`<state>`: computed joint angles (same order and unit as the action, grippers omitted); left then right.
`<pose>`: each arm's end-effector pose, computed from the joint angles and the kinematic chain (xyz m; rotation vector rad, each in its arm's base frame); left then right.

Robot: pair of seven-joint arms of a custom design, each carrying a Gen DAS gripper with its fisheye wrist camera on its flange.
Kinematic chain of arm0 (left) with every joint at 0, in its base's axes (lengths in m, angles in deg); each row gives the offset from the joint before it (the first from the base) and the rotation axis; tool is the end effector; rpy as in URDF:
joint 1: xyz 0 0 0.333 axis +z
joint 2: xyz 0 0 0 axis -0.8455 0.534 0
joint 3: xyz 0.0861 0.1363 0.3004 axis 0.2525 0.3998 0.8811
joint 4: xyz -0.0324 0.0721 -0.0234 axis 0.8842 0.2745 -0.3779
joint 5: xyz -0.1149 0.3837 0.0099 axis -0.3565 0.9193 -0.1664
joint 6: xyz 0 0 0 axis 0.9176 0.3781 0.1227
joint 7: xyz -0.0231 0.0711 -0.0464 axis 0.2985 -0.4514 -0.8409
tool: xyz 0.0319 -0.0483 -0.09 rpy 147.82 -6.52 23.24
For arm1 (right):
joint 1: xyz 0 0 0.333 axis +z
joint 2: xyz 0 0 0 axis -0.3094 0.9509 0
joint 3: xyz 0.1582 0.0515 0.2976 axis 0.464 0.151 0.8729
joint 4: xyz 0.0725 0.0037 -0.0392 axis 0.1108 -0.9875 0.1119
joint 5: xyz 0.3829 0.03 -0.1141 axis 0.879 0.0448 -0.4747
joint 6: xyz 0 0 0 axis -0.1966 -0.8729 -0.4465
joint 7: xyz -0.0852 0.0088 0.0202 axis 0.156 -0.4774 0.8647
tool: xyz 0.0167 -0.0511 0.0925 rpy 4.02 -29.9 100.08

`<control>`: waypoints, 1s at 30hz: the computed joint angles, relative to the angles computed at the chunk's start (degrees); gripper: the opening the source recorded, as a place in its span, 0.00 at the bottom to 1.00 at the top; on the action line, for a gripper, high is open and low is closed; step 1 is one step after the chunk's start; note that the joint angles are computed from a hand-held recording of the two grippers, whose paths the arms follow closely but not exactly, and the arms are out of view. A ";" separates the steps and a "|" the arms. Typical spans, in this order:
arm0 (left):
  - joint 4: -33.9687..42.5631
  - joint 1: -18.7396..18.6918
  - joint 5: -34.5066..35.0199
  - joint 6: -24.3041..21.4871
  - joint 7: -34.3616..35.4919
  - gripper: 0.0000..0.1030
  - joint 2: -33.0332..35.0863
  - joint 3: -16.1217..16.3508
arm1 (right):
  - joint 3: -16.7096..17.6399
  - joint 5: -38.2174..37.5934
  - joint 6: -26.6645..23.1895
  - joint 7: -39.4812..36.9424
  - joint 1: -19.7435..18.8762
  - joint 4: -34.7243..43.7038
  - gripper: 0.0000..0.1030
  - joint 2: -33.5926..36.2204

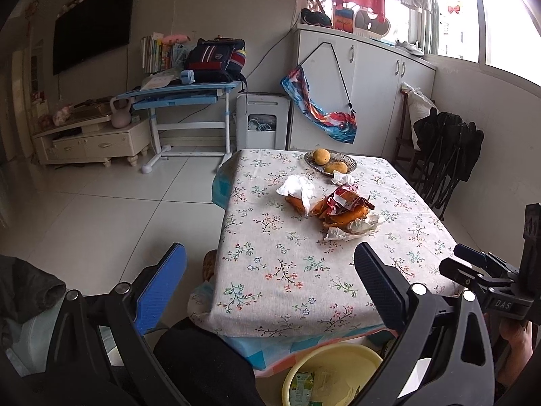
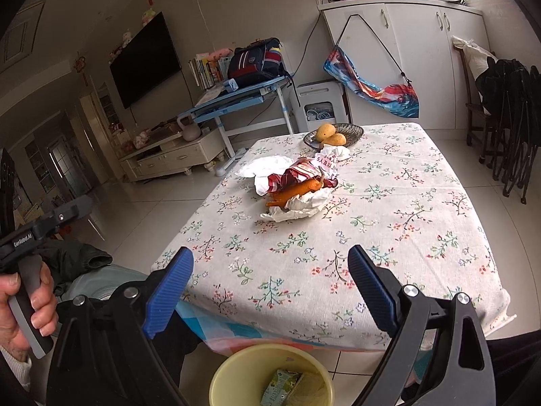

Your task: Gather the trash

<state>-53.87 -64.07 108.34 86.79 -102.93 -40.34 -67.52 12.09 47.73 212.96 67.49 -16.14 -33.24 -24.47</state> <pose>0.4504 -0.2098 0.4559 -1.8264 1.3639 -0.7879 0.5793 0.0085 0.4045 -1.8057 1.1023 -0.2053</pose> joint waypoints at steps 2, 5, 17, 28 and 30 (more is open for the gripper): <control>1.36 0.47 0.77 1.01 -0.26 0.93 1.92 0.54 | 0.30 -1.50 -0.07 1.68 0.26 2.61 0.86 1.87; 3.49 0.88 1.86 1.90 -0.69 0.93 4.74 1.46 | 0.99 -4.30 -0.47 4.37 0.27 6.72 0.86 4.76; 12.22 0.61 2.86 3.75 2.40 0.93 15.12 5.35 | 4.63 -13.49 -0.68 15.62 -1.86 22.24 0.86 15.93; 25.06 -1.00 -1.39 6.07 13.30 0.93 27.12 9.41 | 8.32 -28.94 -5.66 30.01 -2.91 38.81 0.76 28.10; 27.71 -1.63 -2.88 5.97 15.67 0.93 29.03 10.39 | 8.30 -32.91 -5.85 32.72 -1.67 41.71 0.76 30.21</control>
